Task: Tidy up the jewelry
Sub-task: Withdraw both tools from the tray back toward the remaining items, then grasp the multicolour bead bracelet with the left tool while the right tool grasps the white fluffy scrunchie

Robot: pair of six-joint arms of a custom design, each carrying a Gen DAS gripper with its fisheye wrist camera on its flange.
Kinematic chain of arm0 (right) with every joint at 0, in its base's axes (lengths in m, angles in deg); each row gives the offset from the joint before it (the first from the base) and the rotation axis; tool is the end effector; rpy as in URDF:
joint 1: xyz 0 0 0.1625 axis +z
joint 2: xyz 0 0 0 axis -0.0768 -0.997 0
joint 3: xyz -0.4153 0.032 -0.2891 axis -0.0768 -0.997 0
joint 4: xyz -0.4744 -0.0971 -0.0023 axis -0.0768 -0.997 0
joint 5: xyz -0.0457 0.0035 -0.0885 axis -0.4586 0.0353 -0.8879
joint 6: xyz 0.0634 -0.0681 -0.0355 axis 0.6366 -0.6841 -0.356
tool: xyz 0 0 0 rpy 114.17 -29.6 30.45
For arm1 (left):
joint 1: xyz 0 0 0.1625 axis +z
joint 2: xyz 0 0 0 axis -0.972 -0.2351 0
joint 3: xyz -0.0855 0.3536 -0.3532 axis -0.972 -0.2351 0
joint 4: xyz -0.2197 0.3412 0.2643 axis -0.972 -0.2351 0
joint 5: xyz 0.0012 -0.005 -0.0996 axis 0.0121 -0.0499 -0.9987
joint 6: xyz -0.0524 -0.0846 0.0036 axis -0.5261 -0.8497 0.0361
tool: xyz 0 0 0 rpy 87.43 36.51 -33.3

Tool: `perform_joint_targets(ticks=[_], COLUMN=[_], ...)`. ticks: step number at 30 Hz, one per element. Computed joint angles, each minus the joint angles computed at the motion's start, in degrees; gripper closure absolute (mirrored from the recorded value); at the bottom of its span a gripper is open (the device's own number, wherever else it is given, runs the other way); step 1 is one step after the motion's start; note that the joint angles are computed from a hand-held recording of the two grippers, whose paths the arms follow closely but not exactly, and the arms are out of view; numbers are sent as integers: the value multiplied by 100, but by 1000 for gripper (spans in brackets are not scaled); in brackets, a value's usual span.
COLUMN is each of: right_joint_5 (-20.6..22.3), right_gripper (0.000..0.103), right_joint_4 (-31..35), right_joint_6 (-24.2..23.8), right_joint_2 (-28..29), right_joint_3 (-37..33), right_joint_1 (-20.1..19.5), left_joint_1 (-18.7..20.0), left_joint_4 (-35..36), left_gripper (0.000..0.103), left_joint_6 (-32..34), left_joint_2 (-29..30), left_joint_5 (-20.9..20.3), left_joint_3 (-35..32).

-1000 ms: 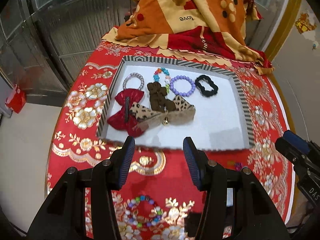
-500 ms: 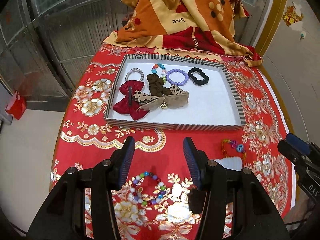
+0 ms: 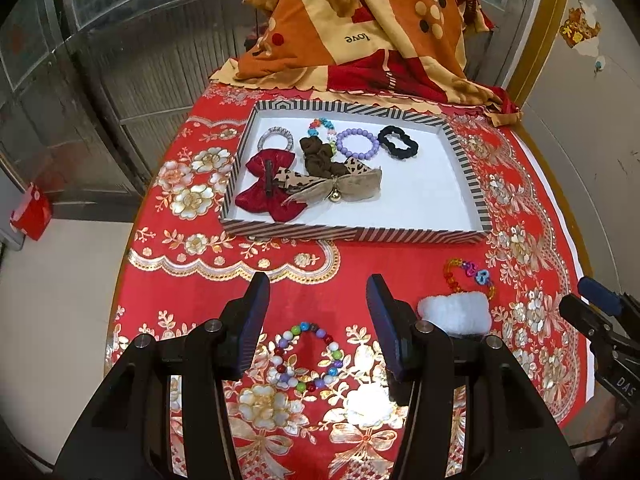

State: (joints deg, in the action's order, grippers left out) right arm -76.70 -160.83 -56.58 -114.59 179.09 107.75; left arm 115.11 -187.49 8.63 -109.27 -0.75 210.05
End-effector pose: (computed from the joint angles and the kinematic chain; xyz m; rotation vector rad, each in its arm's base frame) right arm 0.1665 -0.3867 0.2299 0.1726 -2.4246 0.7804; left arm -0.2574 -0.4667 0.1152 0.5019 2.3764 -0.5481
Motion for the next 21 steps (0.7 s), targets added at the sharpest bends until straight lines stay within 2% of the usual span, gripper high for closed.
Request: perform_joint_targets(ticks=[5,15,21], right_joint_5=[-80,97,368], right_gripper=[46,46,46], right_joint_4=[120,236,368], right_joint_6=[7,23,-175], right_joint_2=[-48,25,108], right_joint_3=[125,312,214], right_joint_1=[-82,-514,-604], left_joint_1=[170,617,842], left_joint_4=[162,584,693], left_gripper=[53,53,53], left_joint_6=[-83,-476,-279], left_joint_2=[-134,-376,-357], left_joint_5=[-98,-246,-691], left_joint_3=[27,86,152])
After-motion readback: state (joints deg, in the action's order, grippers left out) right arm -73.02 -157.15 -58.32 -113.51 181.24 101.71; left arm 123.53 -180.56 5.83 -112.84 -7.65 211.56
